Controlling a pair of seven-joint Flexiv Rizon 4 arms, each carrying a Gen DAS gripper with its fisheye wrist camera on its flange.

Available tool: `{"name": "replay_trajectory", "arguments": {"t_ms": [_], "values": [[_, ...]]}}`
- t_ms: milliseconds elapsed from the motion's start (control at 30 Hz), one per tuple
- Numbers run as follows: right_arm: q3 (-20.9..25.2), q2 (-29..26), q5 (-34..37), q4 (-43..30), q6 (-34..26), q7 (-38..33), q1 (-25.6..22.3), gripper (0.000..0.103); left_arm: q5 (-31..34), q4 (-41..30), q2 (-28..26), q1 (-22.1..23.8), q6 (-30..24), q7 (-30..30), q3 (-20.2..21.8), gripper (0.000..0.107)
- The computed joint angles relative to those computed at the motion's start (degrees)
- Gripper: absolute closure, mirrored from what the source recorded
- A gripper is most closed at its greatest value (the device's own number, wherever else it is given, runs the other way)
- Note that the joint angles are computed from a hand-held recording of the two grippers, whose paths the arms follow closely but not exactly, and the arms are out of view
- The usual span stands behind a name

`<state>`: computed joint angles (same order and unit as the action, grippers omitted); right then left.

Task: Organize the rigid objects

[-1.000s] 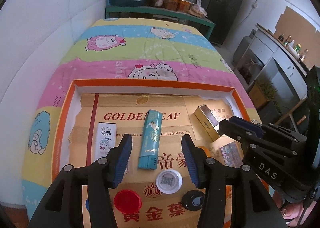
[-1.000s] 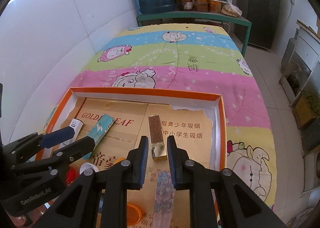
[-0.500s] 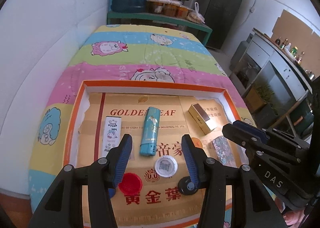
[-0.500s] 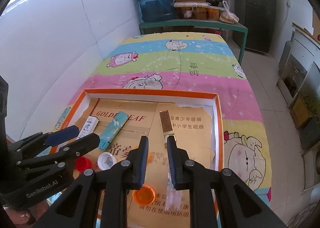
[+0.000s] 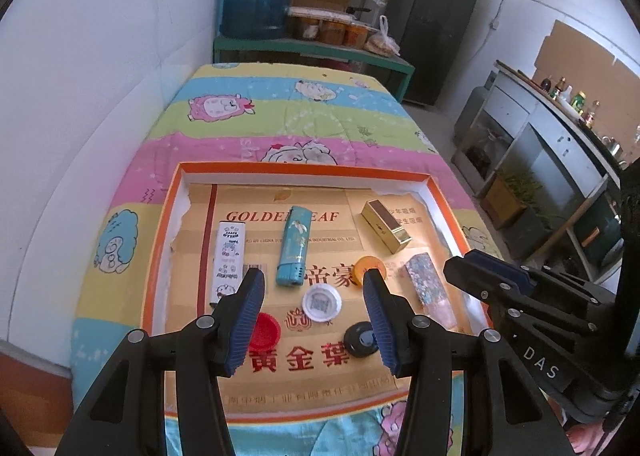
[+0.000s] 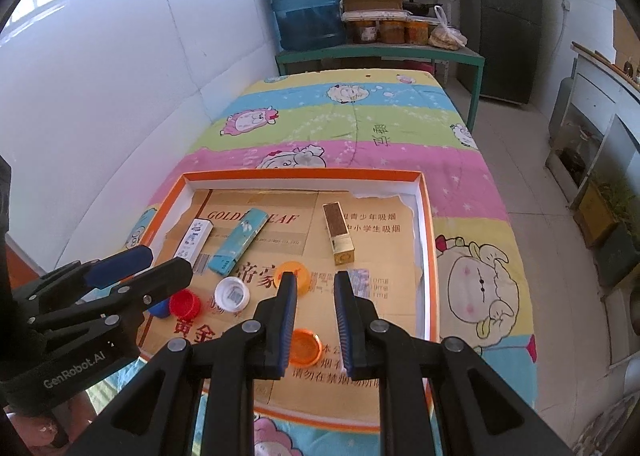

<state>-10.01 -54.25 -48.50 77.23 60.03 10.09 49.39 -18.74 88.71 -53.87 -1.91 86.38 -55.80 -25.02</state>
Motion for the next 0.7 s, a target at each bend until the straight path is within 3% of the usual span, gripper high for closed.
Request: {"name": "replay_trajectory", "arguments": {"t_ms": [700], "values": [[0.7,4.8,-10.2,4.8,-5.6,11.7,4.4,0.084,10.5,16.6,5.0,12.7,11.8,-3.4,-11.2,0.054]]}}
